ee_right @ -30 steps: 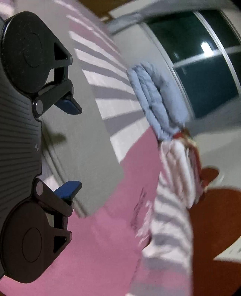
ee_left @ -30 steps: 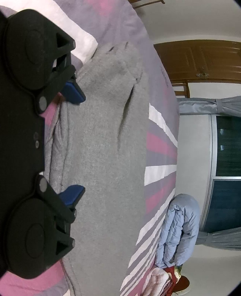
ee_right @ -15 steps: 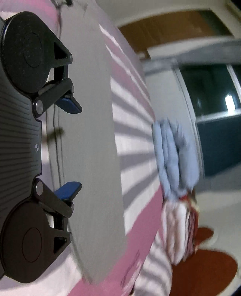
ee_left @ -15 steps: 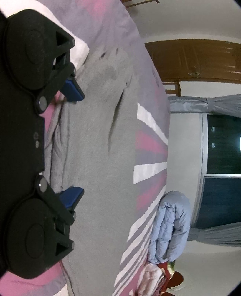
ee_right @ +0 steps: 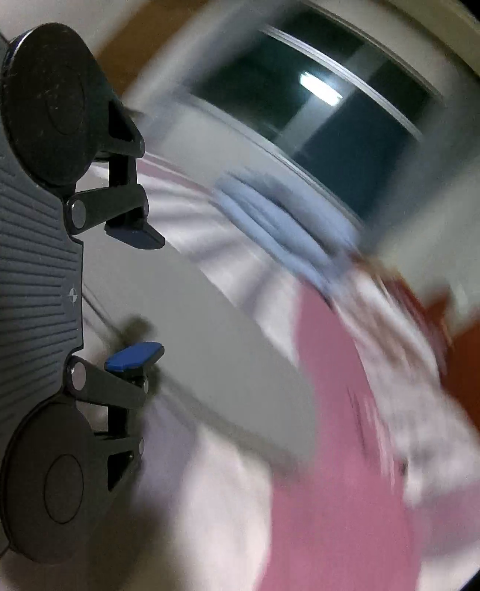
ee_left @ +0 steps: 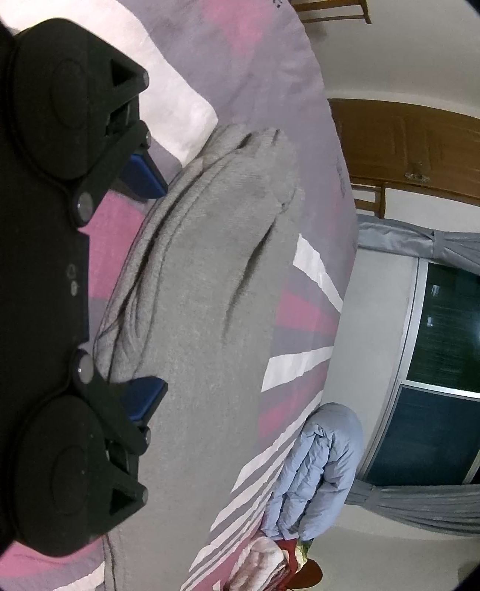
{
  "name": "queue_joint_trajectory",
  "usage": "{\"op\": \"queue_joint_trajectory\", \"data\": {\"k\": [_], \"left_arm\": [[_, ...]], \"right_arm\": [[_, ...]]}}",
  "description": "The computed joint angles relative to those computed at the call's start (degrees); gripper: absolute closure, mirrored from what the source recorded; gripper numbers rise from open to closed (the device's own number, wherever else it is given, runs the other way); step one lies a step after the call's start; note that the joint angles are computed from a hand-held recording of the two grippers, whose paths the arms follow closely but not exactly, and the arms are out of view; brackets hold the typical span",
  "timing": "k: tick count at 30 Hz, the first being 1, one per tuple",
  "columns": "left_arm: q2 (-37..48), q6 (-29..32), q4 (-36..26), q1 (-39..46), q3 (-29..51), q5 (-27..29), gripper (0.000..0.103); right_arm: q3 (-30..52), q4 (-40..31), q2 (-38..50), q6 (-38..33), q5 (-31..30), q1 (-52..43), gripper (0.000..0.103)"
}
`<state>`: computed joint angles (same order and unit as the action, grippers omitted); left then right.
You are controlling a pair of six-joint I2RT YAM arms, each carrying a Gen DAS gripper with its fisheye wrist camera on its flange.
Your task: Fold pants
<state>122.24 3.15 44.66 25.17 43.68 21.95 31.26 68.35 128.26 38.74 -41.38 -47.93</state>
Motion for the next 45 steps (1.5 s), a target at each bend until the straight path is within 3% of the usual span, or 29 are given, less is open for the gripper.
{"op": "queue_joint_trajectory", "data": {"k": [4, 9, 14, 19, 24, 30, 37, 40, 45], "left_arm": [[0.9, -1.4, -1.5, -0.2, 1.4, 0.0, 0.005], [0.9, -1.9, -1.4, -0.8, 1.3, -1.2, 0.005], [1.0, -1.9, -1.6, -1.4, 1.4, -2.3, 0.005], [0.9, -2.0, -1.7, -1.9, 1.2, -3.1, 0.005], [1.0, -2.4, -1.9, -2.1, 1.3, -3.4, 0.005], [1.1, -2.4, -1.9, -2.0, 1.3, -3.3, 0.005], [1.1, -2.6, -1.8, -1.6, 1.1, -2.6, 0.005], [0.9, -2.7, -1.6, -1.4, 0.9, -2.3, 0.005], [-0.8, -1.3, 5.1, -1.6, -3.0, -3.8, 0.006]], "right_arm": [[5.2, -1.5, 3.8, 5.2, -2.3, -6.5, 0.046], [10.2, -7.3, 5.7, 7.0, -4.8, -8.2, 0.063], [17.4, -12.1, 8.8, 8.3, -5.0, -7.4, 0.065], [21.3, -16.2, 10.3, 4.0, -5.2, -6.1, 0.068], [24.2, -21.2, 11.1, -1.0, -5.7, -5.5, 0.086], [24.2, -17.6, 13.2, -0.2, -9.1, -6.7, 0.086], [24.0, -21.4, 11.3, -4.3, -8.2, -6.1, 0.091], [24.3, -21.8, 11.4, -3.0, -8.1, -6.0, 0.090], [23.4, -24.8, 8.2, -6.9, -7.7, -5.5, 0.092]]}}
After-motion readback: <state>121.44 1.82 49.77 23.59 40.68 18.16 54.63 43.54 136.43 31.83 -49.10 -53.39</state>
